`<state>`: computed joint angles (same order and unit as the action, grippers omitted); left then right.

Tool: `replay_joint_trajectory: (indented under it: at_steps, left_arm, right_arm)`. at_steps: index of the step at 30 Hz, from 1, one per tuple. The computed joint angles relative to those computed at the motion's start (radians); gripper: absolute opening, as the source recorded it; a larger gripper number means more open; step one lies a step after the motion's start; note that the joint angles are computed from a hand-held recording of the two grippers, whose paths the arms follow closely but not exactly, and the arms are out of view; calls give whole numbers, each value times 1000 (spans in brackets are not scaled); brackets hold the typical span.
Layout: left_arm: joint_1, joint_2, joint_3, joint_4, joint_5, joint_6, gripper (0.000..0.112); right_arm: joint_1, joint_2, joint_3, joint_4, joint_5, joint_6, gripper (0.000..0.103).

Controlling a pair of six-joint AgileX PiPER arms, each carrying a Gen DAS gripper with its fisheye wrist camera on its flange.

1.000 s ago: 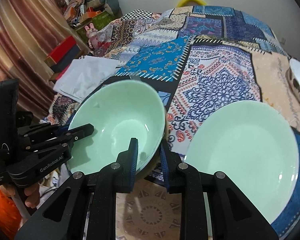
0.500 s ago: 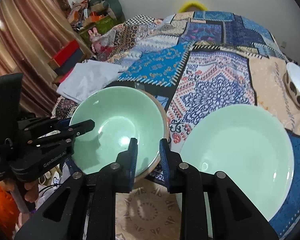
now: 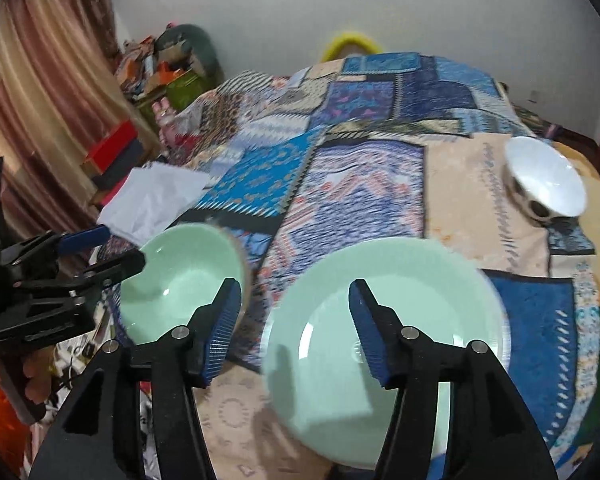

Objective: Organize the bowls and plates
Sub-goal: 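Move both grippers to the white bowl rim and close them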

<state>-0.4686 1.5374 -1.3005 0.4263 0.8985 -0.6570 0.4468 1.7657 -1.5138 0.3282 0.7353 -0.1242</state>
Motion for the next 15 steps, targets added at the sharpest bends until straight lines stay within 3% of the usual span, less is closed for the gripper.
replay_joint_trajectory:
  at_steps: [7,15]
  left_arm:
    - [-93,99,-174,48,28,-73,82]
    - [-166,308,-493,93,91,-37,91]
  right_arm:
    - [-132,-80,50,-4,-22,-38,69]
    - [-314,-69,2,3,-17,-80,70]
